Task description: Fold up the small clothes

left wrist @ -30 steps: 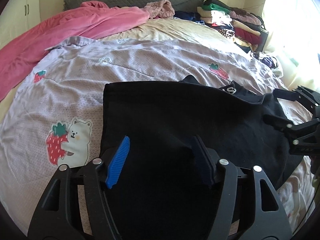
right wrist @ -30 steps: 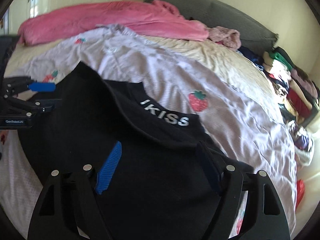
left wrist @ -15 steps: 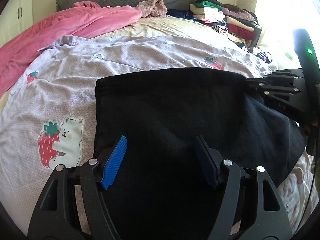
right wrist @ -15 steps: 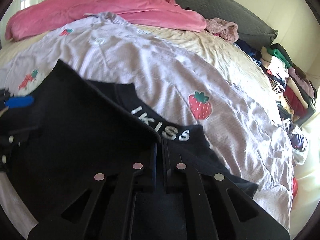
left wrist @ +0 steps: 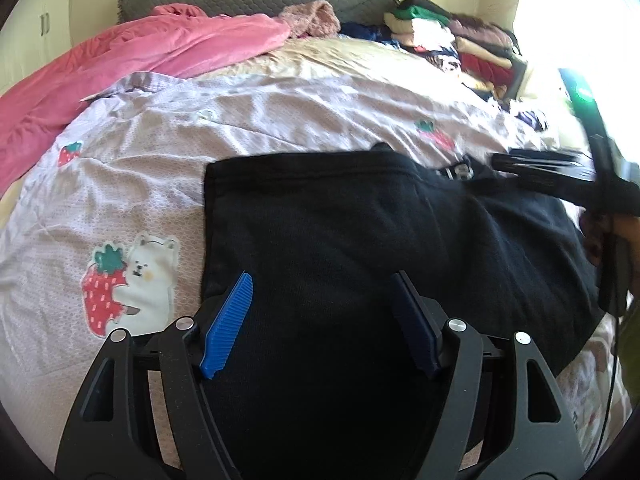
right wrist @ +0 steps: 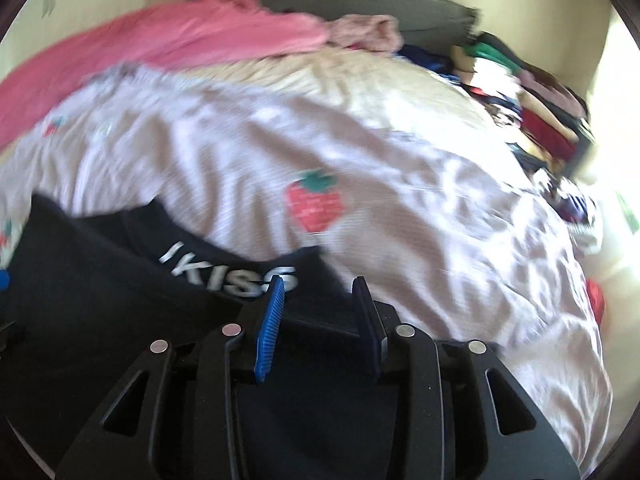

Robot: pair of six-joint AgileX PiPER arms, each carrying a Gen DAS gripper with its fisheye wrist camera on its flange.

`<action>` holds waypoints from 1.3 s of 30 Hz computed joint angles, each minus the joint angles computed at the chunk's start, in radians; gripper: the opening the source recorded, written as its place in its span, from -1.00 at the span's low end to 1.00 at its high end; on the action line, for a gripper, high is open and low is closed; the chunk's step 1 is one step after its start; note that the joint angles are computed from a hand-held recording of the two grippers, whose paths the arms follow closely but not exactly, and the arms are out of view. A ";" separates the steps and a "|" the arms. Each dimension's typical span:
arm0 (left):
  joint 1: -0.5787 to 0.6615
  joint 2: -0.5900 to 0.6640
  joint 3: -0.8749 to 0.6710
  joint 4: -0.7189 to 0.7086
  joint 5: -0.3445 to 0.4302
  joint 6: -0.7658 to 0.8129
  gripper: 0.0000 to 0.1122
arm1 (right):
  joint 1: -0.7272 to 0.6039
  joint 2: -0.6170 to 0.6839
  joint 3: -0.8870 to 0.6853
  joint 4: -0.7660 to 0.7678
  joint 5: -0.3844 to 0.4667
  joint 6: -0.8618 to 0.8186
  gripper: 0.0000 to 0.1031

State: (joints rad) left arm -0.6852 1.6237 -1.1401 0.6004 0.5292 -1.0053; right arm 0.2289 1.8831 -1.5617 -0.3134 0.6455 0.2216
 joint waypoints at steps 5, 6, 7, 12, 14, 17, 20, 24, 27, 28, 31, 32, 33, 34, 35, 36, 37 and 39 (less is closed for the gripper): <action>0.011 -0.053 0.035 0.094 -0.033 -0.128 0.14 | -0.109 -0.216 0.228 0.180 -0.129 -0.082 0.27; 0.004 -0.060 0.037 0.105 -0.036 -0.140 0.14 | -0.131 -0.249 0.263 0.252 -0.139 -0.146 0.27; -0.004 -0.072 0.040 0.098 -0.058 -0.131 0.14 | -0.148 -0.284 0.304 0.320 -0.142 -0.213 0.27; -0.050 -0.029 -0.029 -0.115 -0.121 0.123 0.14 | -0.141 -0.321 0.373 0.498 -0.080 -0.436 0.26; -0.045 0.022 -0.077 -0.193 -0.102 0.205 0.20 | -0.118 -0.287 0.358 0.502 -0.057 -0.442 0.25; -0.038 0.125 -0.166 -0.159 0.008 0.187 0.38 | -0.083 -0.214 0.317 0.381 -0.052 -0.328 0.24; 0.011 0.158 -0.156 -0.199 -0.012 0.234 0.61 | -0.089 -0.143 0.275 0.245 -0.060 -0.175 0.39; 0.026 0.131 -0.125 -0.131 -0.021 0.160 0.62 | -0.144 -0.126 0.282 0.314 -0.103 -0.178 0.46; 0.062 0.104 -0.081 -0.089 -0.024 0.096 0.62 | -0.163 -0.142 0.313 0.282 -0.136 -0.133 0.46; 0.089 0.098 -0.071 -0.151 -0.038 0.145 0.62 | -0.179 -0.146 0.323 0.298 -0.145 -0.139 0.46; 0.108 0.086 -0.061 -0.190 -0.042 0.189 0.62 | -0.214 -0.154 0.336 0.215 -0.139 -0.064 0.45; 0.094 0.085 -0.069 -0.144 -0.014 0.154 0.62 | -0.234 -0.163 0.346 0.245 -0.139 -0.088 0.41; 0.073 0.090 -0.082 -0.076 0.029 0.101 0.62 | -0.245 -0.174 0.353 0.235 -0.128 -0.076 0.41; 0.060 0.088 -0.086 -0.024 0.060 0.065 0.62 | -0.257 -0.196 0.369 0.219 -0.124 -0.059 0.41; 0.062 0.076 -0.078 -0.011 0.068 0.055 0.62 | -0.265 -0.222 0.391 0.211 -0.127 -0.047 0.41; 0.068 0.057 -0.065 -0.009 0.064 0.046 0.62 | -0.277 -0.258 0.419 0.236 -0.137 -0.075 0.41; 0.077 0.029 -0.044 -0.016 0.048 0.034 0.62 | -0.289 -0.312 0.463 0.295 -0.165 -0.143 0.41; 0.071 -0.018 -0.016 0.004 0.035 -0.007 0.62 | -0.293 -0.396 0.522 0.368 -0.188 -0.238 0.42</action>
State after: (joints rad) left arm -0.6147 1.6059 -1.1563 0.6047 0.5647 -1.0125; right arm -0.0640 1.4874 -1.0398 0.0542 0.4580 -0.0165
